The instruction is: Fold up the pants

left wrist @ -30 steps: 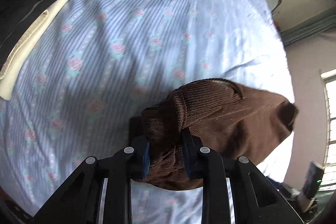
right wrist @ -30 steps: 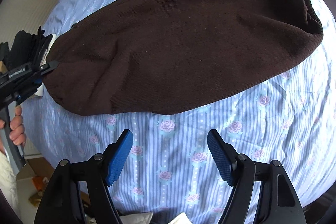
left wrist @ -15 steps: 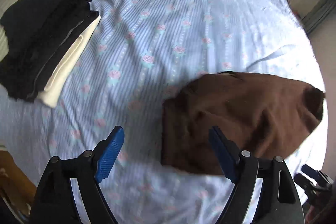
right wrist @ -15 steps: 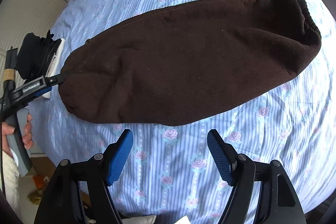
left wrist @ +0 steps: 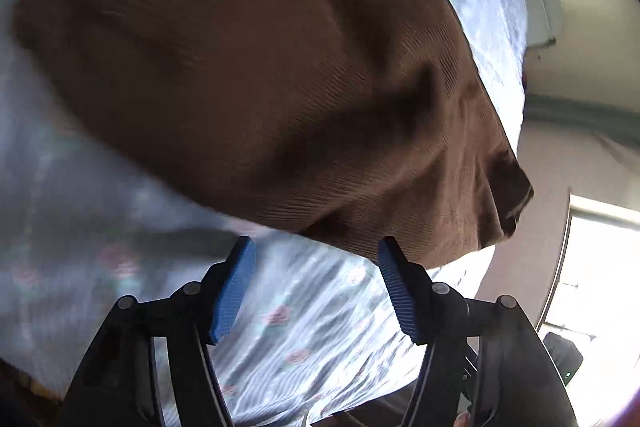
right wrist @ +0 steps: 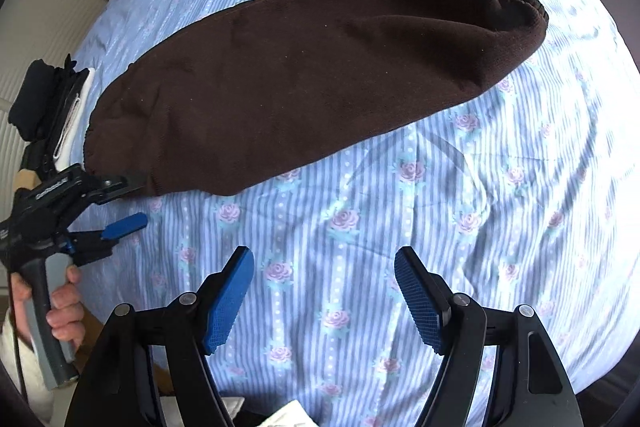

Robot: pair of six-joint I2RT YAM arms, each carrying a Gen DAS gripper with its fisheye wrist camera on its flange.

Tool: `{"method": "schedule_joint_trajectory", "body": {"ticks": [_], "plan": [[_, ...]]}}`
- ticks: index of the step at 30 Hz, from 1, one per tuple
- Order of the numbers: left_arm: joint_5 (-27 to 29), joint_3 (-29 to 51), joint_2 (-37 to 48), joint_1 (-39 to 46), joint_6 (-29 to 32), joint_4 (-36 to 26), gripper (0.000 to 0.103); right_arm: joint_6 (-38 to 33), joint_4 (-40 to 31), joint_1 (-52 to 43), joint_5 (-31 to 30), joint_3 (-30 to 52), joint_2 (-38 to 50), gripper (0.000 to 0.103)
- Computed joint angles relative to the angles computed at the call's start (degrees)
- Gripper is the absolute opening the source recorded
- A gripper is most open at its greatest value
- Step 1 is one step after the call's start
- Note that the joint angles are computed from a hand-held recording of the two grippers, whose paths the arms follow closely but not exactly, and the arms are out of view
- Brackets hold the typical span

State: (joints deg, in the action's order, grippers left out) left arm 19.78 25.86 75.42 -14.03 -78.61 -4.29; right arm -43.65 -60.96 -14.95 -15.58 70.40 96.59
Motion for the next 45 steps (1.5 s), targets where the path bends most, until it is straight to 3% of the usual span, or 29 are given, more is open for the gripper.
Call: {"method": "schedule_joint_trajectory", "body": {"ticks": [2, 5, 7, 8, 11, 14, 20, 28, 33, 36, 40, 42, 45], "plan": [[0.6, 0.6, 3.2, -0.8, -1.0, 5.9, 0.061, -0.5, -0.3, -1.1, -0.2, 0.1, 0.5, 0.074], [-2.8, -0.4, 5.5, -2.6, -6.9, 12.0, 0.061, -1.4, -0.3, -2.4, -0.4, -0.4, 0.9, 0.074], [-2.1, 1.2, 8.6, -2.1, -8.1, 12.8, 0.056, -1.1, -0.2, -2.8, -0.6, -0.7, 1.3, 0.074], [-1.6, 2.8, 9.5, -1.6, -6.9, 11.0, 0.042, -0.9, -0.2, -2.9, -0.7, -0.7, 1.6, 0.074], [-0.9, 7.2, 5.6, 0.0, -1.8, 1.6, 0.034, -1.3, -1.2, -2.9, -2.0, -0.8, 2.0, 0.072], [-1.0, 8.9, 0.7, 2.8, -0.3, -1.5, 0.034, -2.9, -3.5, -2.3, -6.1, 0.1, 2.5, 0.071], [4.9, 17.5, 8.1, 10.4, 8.0, -6.5, 0.034, -1.2, -2.8, 4.9, -13.0, 2.1, 4.8, 0.071], [8.9, 25.2, 14.5, 14.2, 14.5, -12.3, 0.034, 1.5, -7.8, 11.5, -20.4, 15.8, 15.3, 0.067], [9.8, 24.2, 14.8, 13.6, 13.8, -10.4, 0.034, 2.8, -6.9, 13.2, -22.4, 21.9, 16.7, 0.065], [11.7, 22.4, 13.6, 14.4, 13.0, -9.7, 0.034, 4.1, -6.4, 14.4, -22.1, 22.9, 18.0, 0.065], [12.7, 20.5, 9.8, 14.8, 14.4, -13.5, 0.035, 3.4, -3.9, 16.8, -20.8, 18.8, 17.4, 0.066], [12.9, 18.4, 6.3, 14.7, 13.3, -14.1, 0.041, 2.8, -2.3, 18.4, -18.6, 17.3, 18.2, 0.067], [11.4, 17.7, 0.9, 14.4, 15.5, -20.3, 0.044, 5.1, 0.1, 20.4, -15.5, 16.4, 20.5, 0.067]]}}
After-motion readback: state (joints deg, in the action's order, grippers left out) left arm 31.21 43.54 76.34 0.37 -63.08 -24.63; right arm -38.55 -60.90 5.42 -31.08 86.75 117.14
